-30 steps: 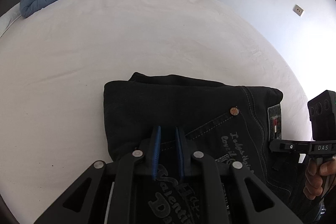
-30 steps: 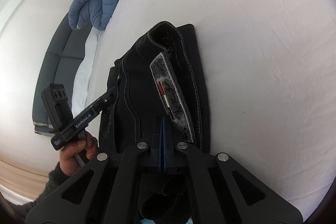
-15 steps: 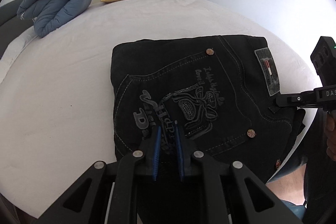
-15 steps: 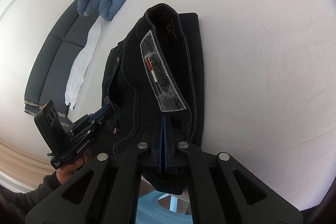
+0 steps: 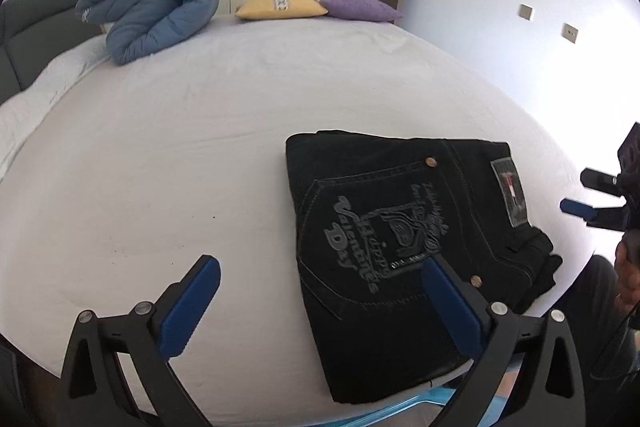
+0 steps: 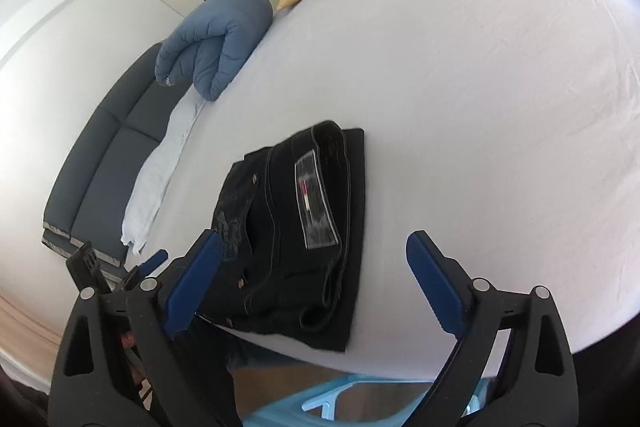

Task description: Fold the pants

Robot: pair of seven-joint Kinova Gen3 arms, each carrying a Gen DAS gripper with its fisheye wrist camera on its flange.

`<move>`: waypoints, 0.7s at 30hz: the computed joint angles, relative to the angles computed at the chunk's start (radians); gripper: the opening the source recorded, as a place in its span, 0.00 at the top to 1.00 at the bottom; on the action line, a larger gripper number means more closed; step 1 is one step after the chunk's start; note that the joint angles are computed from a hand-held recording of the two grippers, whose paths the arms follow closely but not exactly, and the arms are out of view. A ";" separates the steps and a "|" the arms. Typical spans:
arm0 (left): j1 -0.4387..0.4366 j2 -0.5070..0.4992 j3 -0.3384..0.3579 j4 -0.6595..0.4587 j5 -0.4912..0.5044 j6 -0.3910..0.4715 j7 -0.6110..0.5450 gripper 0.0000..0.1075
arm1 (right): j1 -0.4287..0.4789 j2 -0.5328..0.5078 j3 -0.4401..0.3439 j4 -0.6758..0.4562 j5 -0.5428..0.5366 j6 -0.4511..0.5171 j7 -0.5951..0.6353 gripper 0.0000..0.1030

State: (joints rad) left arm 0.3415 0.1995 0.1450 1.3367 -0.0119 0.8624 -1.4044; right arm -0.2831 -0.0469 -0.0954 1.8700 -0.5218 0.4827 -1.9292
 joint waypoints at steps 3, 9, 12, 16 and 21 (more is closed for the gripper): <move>-0.136 0.122 0.090 -0.127 0.114 0.122 -0.048 0.05 | 0.084 0.130 -0.029 -0.105 -0.122 0.122 0.087 0.11; -0.177 0.288 0.081 -0.302 0.296 0.325 -0.090 0.06 | 0.151 0.267 -0.049 -0.188 -0.265 0.192 0.168 0.31; -0.110 0.343 -0.002 -0.410 0.333 0.411 -0.137 0.06 | 0.120 0.327 -0.042 -0.271 -0.181 0.251 0.098 0.48; -0.010 0.400 -0.127 -0.538 0.382 0.525 -0.189 0.37 | 0.104 0.383 -0.055 -0.363 -0.093 0.294 0.024 0.65; 0.010 0.414 -0.149 -0.596 0.381 0.562 -0.137 0.71 | 0.060 0.391 -0.061 -0.434 0.029 0.313 -0.033 0.83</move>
State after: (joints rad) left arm 0.3516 0.6139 -0.0043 0.7406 0.3692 1.4244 -1.5417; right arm -0.2233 0.3440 -0.1565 1.4360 -0.4923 0.7961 -1.9619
